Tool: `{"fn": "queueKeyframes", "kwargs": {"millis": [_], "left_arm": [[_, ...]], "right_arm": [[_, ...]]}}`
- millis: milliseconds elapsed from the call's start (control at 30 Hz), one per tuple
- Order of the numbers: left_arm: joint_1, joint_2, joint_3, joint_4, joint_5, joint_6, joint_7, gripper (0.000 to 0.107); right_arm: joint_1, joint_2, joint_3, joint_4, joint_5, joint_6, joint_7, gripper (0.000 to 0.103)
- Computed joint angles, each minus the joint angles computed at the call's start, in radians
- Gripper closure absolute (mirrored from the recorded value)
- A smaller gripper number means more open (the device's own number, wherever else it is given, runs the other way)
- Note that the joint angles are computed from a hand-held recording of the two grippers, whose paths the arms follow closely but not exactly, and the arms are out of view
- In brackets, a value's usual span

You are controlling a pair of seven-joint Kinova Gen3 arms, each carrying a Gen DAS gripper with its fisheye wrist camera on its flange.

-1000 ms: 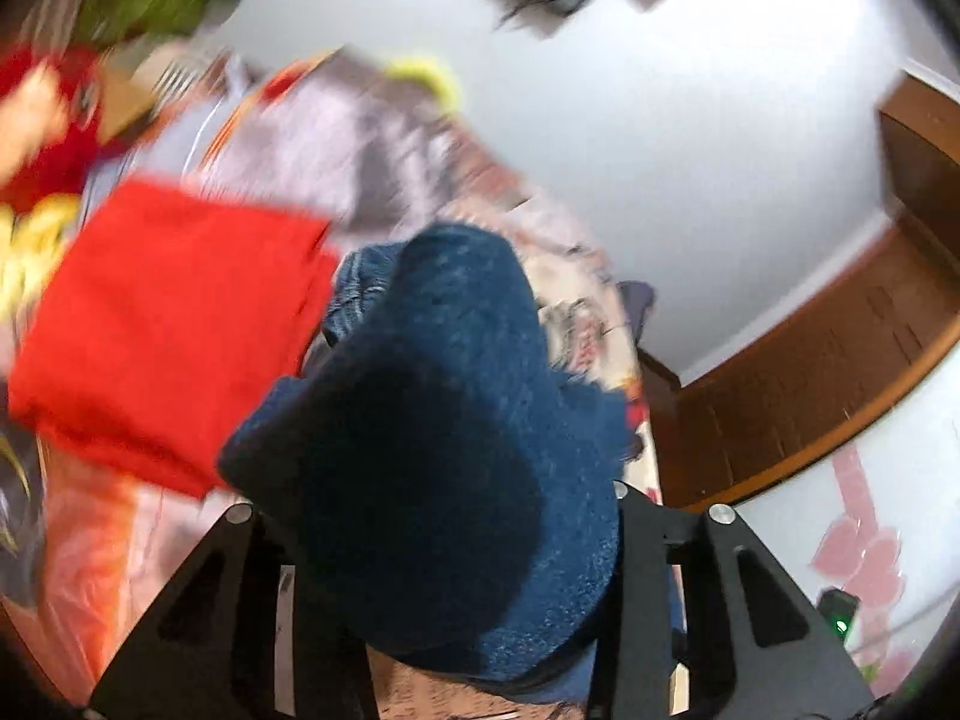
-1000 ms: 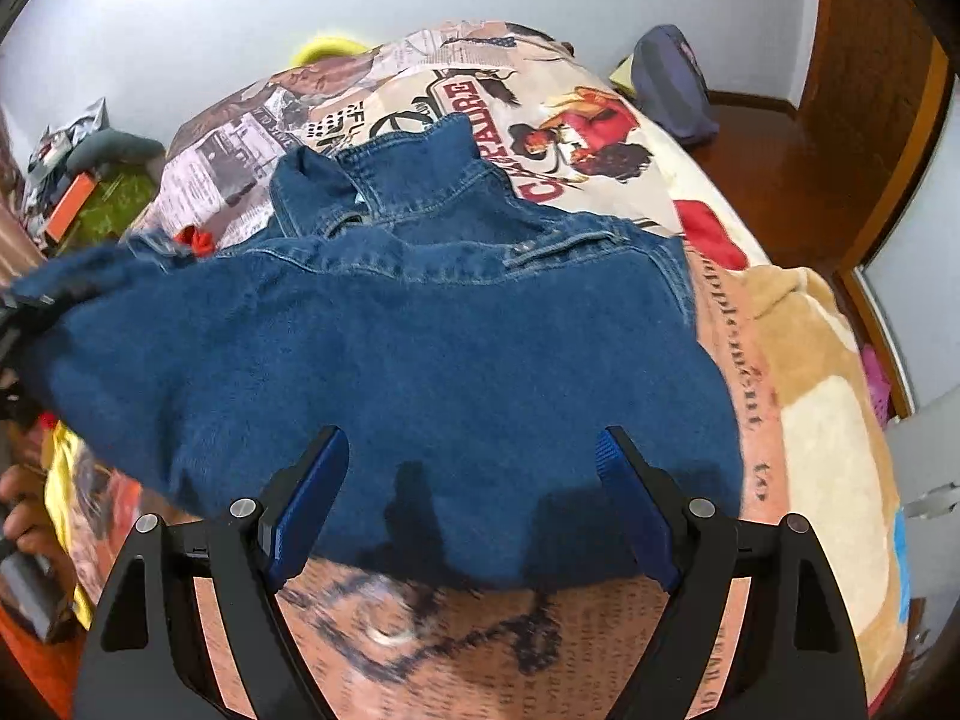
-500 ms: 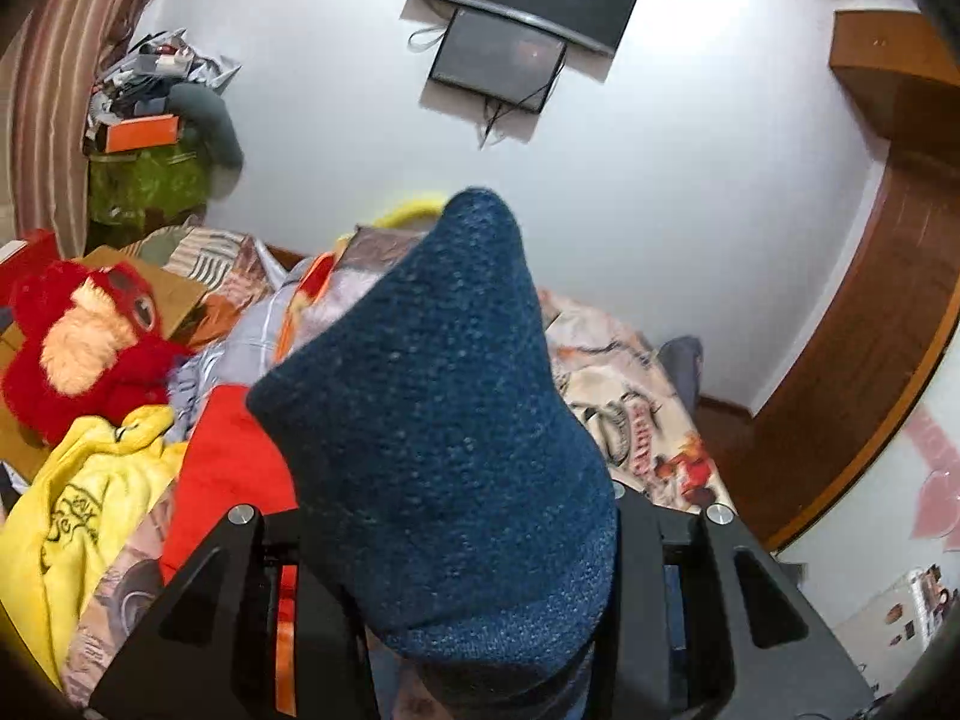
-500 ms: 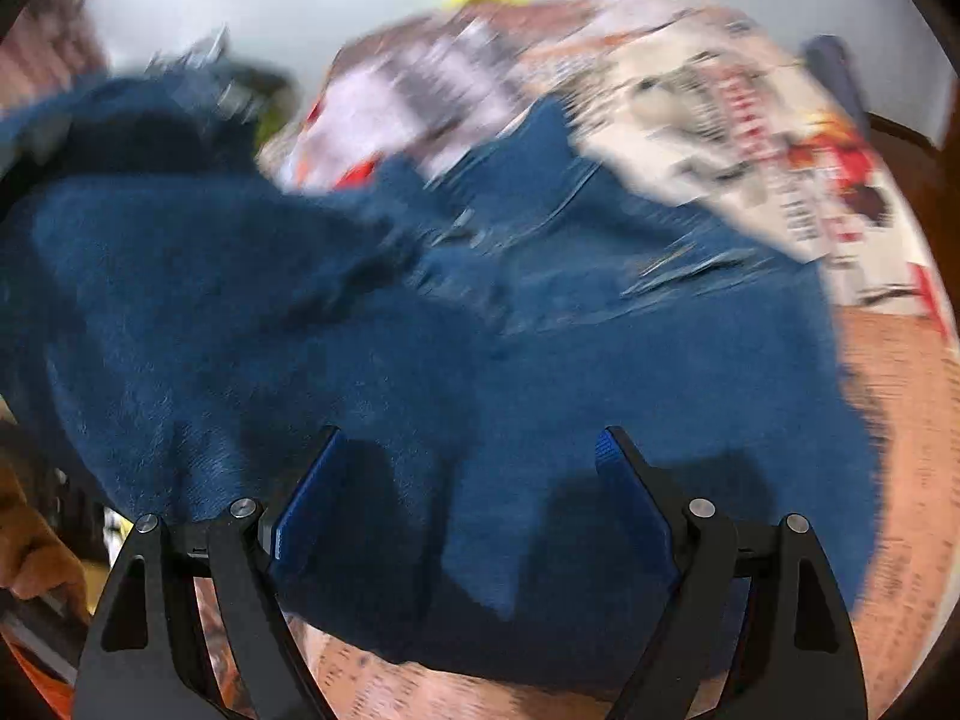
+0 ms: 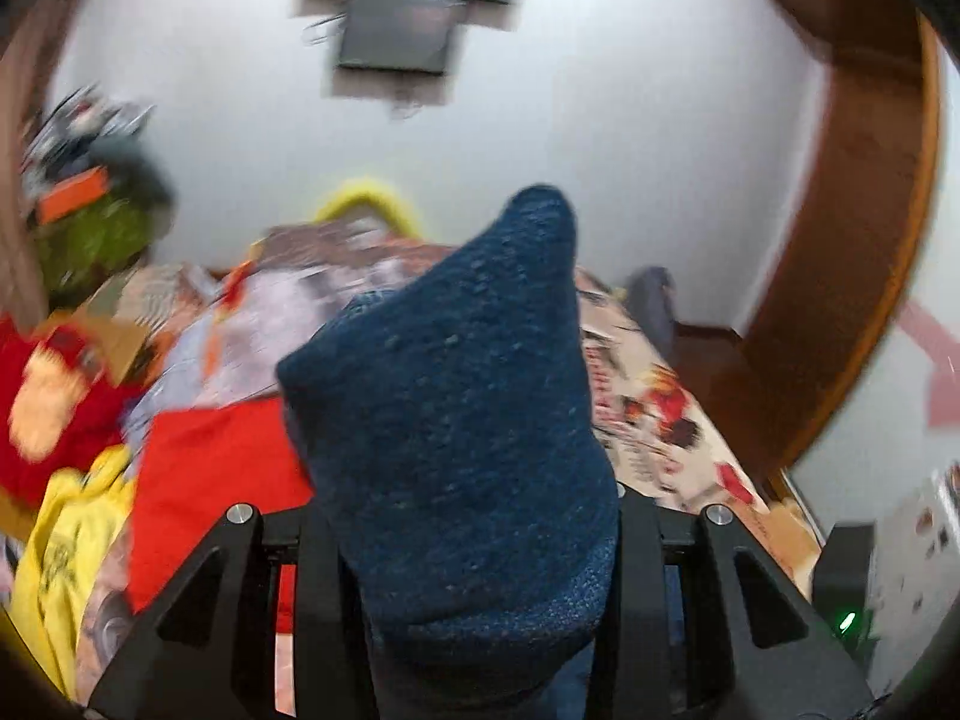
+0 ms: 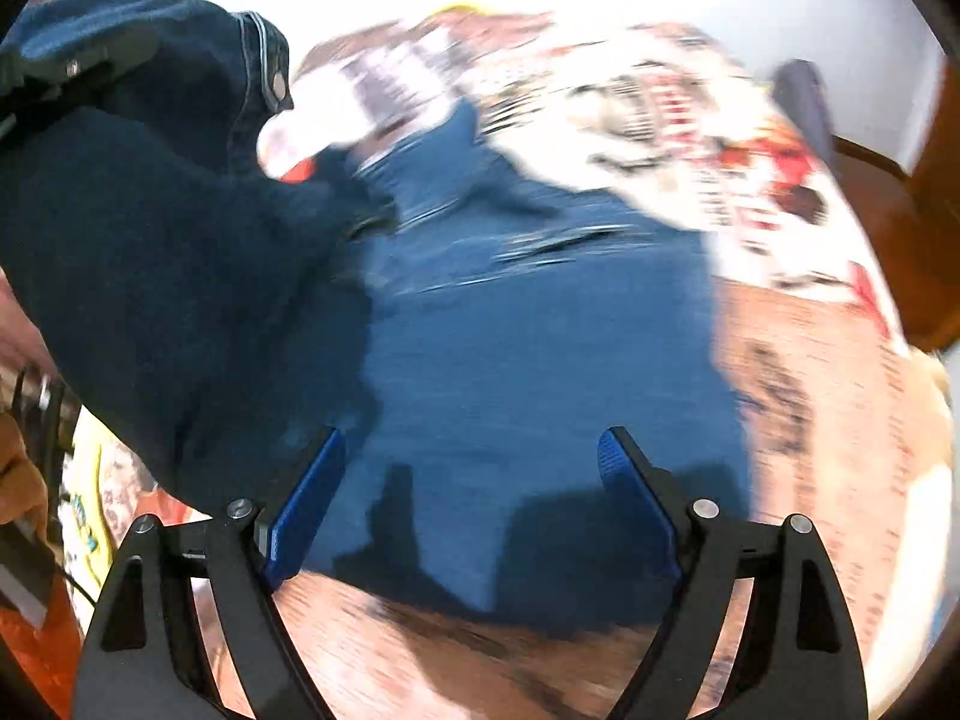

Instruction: Fold large clothes

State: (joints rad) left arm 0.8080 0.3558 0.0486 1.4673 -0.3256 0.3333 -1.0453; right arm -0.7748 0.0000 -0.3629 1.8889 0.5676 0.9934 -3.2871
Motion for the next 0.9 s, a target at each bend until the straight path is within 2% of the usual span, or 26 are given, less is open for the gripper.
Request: {"fn": "queueKeyframes", "kwargs": {"millis": [67, 133, 167, 233, 333, 400, 467, 533, 600, 667, 733, 800, 900], "left_arm": [[-0.002, 0.034, 0.074, -0.037, 0.003, 0.017, -0.081, 0.071], [0.038, 0.087, 0.114, -0.095, -0.025, 0.084, -0.156, 0.071], [0.072, 0.113, 0.113, -0.120, -0.037, 0.121, -0.197, 0.071], [0.114, 0.169, 0.135, -0.153, -0.052, 0.191, -0.278, 0.071], [0.142, 0.238, 0.151, -0.188, -0.002, 0.305, -0.390, 0.070], [0.158, 0.251, 0.130, -0.171, 0.004, 0.322, -0.424, 0.068], [0.158, 0.235, 0.127, -0.129, 0.012, 0.311, -0.455, 0.066], [0.139, 0.211, 0.134, -0.110, 0.066, 0.316, -0.510, 0.060], [0.073, 0.200, 0.187, -0.114, 0.147, 0.333, -0.577, 0.048], [-0.010, 0.176, 0.255, -0.120, 0.229, 0.364, -0.621, 0.043], [-0.061, 0.140, 0.302, -0.089, 0.296, 0.363, -0.661, 0.041], [-0.072, 0.085, 0.281, -0.038, 0.354, 0.324, -0.711, 0.041], [-0.084, 0.003, 0.256, 0.026, 0.366, 0.276, -0.720, 0.040]], "right_arm": [[-0.004, -0.063, -0.017, 0.042, -0.003, 0.059, -0.080, 0.019], [0.033, -0.134, -0.067, 0.086, -0.030, 0.127, -0.158, 0.019], [0.057, -0.173, -0.099, 0.113, -0.054, 0.161, -0.199, 0.019], [0.072, -0.218, -0.116, 0.140, -0.088, 0.207, -0.245, 0.019], [0.095, -0.272, -0.130, 0.170, -0.135, 0.244, -0.271, 0.019], [0.117, -0.293, -0.162, 0.170, -0.154, 0.271, -0.283, 0.019], [0.138, -0.301, -0.188, 0.169, -0.165, 0.279, -0.281, 0.019], [0.156, -0.316, -0.205, 0.163, -0.179, 0.288, -0.263, 0.019], [0.173, -0.319, -0.238, 0.150, -0.183, 0.298, -0.252, 0.019], [0.195, -0.313, -0.260, 0.134, -0.164, 0.302, -0.234, 0.019], [0.207, -0.318, -0.298, 0.116, -0.147, 0.320, -0.237, 0.019], [0.219, -0.318, -0.319, 0.091, -0.114, 0.325, -0.226, 0.019], [0.233, -0.307, -0.335, 0.051, -0.054, 0.313, -0.198, 0.019]]}}
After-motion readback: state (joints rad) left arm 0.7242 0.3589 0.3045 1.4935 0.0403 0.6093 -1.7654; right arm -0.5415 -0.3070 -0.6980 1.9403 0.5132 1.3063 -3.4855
